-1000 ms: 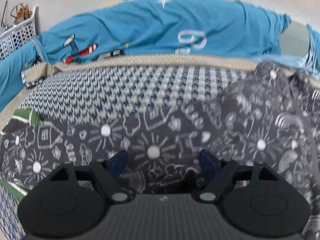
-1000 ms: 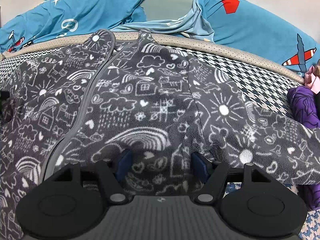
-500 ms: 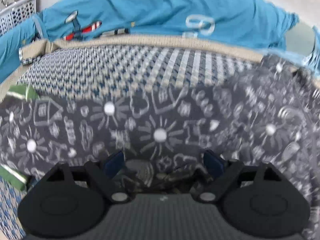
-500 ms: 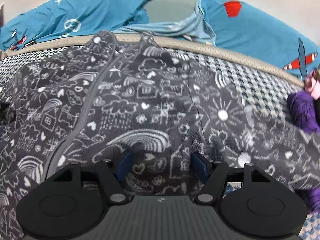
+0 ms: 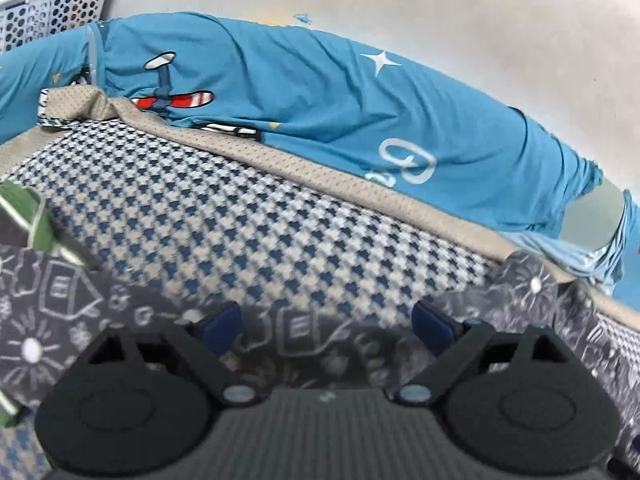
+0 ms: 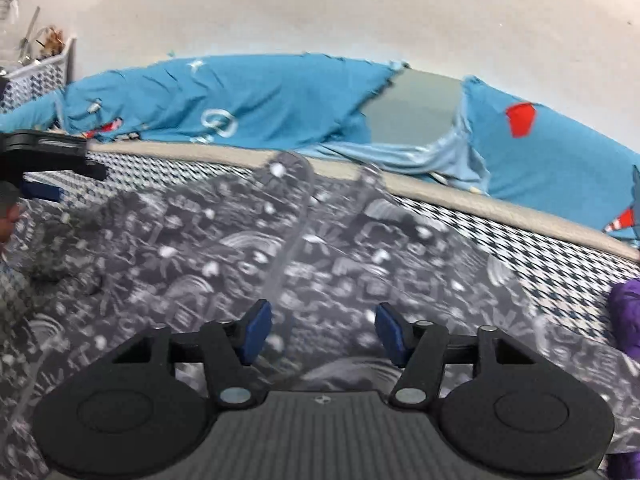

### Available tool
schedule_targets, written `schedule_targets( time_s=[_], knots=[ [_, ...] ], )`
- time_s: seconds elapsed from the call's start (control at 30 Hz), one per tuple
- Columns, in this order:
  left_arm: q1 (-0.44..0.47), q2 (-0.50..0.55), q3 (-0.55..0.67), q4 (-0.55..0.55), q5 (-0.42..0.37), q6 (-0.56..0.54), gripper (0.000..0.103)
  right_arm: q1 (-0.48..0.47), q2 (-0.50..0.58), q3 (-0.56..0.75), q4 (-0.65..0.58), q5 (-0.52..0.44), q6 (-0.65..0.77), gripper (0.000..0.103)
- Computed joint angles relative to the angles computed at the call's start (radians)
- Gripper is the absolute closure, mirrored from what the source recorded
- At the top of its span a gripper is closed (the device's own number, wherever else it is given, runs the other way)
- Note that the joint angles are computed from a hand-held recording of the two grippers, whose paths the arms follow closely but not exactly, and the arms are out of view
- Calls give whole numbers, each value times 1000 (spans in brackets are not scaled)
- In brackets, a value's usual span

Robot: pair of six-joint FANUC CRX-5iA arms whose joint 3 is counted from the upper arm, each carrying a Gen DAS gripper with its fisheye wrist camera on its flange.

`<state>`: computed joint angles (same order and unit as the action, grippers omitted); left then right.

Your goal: Fold clothes

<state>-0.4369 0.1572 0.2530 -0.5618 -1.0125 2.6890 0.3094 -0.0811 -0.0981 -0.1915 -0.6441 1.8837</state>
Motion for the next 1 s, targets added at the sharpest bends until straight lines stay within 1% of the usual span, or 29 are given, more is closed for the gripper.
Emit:
schedule_targets(
  time_s=[0.03,0.13,0.2,0.27,0.33,0.4,0.47,0.6,0.7,0.77,0.87,1.0],
  knots=[
    [0,14,15,-1,-2,3,10,-5,5,13,-41,-12,32,57],
    [9,53,47,24,-2,-7,10,-2,11,24,-103,-28,102,66],
    [17,89,79,59,-32,-53,10,4,17,25,-116,-20,119,70],
    [12,123,112,66,-83,-80,10,0,26,37,-141,-24,129,72],
    [12,135,118,86,-104,-98,10,-6,39,54,-163,-33,131,75],
    [10,139,117,100,-119,-117,10,-6,48,63,-171,-29,135,76],
    [0,133,111,86,-126,-125,10,-7,57,77,-186,-29,143,77],
    [-3,123,96,89,-130,-144,9,-18,88,131,-258,-41,171,77],
    [5,110,70,114,-112,-136,8,-24,131,198,-334,-68,221,77],
    [-2,113,75,103,-128,-128,7,-27,160,244,-383,-89,253,77],
    [-10,112,74,91,-131,-126,7,-29,223,336,-454,-161,341,77],
    [-16,108,68,83,-128,-110,6,10,297,414,-454,-188,387,76]
  ],
)
